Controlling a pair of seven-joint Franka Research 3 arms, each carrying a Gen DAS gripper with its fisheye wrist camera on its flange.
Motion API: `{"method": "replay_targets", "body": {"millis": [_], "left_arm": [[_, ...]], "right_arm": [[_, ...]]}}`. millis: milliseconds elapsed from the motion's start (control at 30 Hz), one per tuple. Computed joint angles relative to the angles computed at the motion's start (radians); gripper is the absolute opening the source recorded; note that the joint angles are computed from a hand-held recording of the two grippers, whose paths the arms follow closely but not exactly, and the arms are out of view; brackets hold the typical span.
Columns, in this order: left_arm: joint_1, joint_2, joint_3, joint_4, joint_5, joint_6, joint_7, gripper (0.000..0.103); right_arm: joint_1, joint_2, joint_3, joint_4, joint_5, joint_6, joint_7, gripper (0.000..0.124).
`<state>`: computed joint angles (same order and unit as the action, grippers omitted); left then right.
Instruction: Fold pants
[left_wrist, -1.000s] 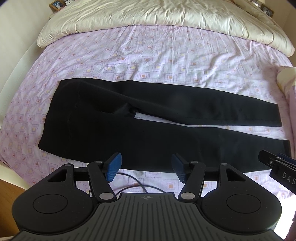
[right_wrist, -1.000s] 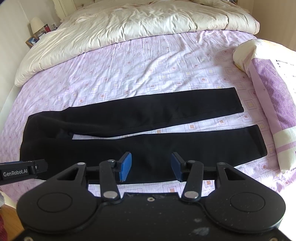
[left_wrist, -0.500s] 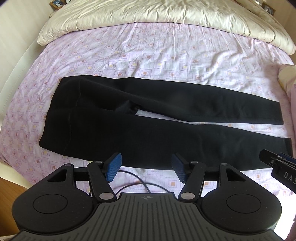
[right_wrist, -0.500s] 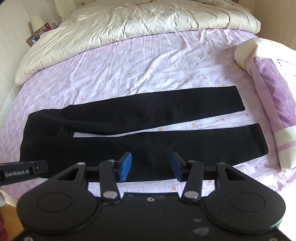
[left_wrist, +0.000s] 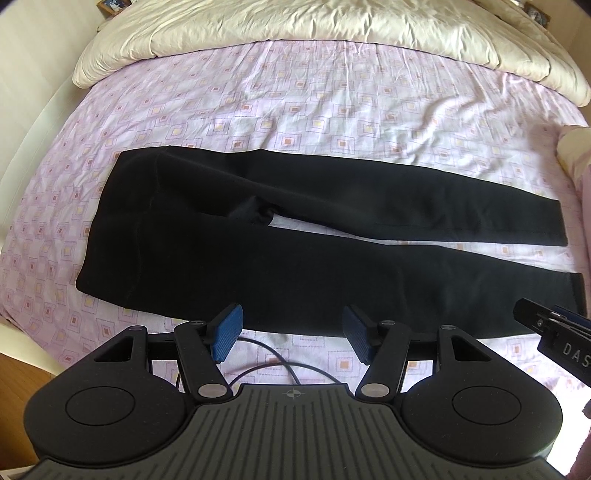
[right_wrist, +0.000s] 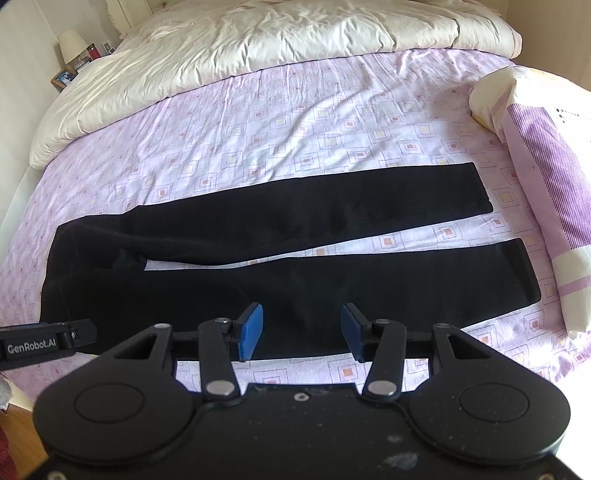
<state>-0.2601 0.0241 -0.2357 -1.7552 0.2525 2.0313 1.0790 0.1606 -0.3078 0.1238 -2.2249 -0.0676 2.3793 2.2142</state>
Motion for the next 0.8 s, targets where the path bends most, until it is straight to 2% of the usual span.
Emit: {"method": "replay_targets", "body": {"millis": [100,267,333,433,500,600,700,800], "left_arm": [[0.001,-0.007,0.001,-0.013,0.012,0.026,-0.008,0.058],[0.002,-0.023,0.001,-0.043,0.063,0.112,-0.023,0.058],[0.0,-0.009,-0.001,-0.026,0.094,0.119,-0.027,0.058],[-0.001,0.035,0.0,0.032,0.088,0.087,-0.018,0.058],[0.002,0.066,0.005,0.079,0.055,0.055,0.001,0.058],[0.006,0.097,0.013,0.121,0.051,0.054,0.01,0.058],[0.008,0.149,0.02,0.186,0.05,0.039,0.017,0.052],[0.019,0.212,0.024,0.265,0.007,-0.003,0.051,0.042]], "right_arm": [[-0.005,-0.015,0.003,-0.034,-0.008,0.063,0.012,0.05],[-0.036,-0.034,0.03,-0.094,-0.084,0.228,0.032,0.05],[-0.045,-0.022,0.037,-0.089,-0.115,0.262,0.012,0.05],[-0.069,0.005,0.051,-0.076,-0.171,0.317,0.015,0.05],[-0.047,0.042,0.025,-0.041,-0.144,0.311,-0.054,0.05],[0.006,0.127,-0.04,0.043,-0.017,0.258,-0.239,0.05],[0.035,0.225,-0.088,0.134,0.136,0.211,-0.462,0.05],[0.029,0.332,-0.101,0.24,0.194,0.156,-0.613,0.05]]}}
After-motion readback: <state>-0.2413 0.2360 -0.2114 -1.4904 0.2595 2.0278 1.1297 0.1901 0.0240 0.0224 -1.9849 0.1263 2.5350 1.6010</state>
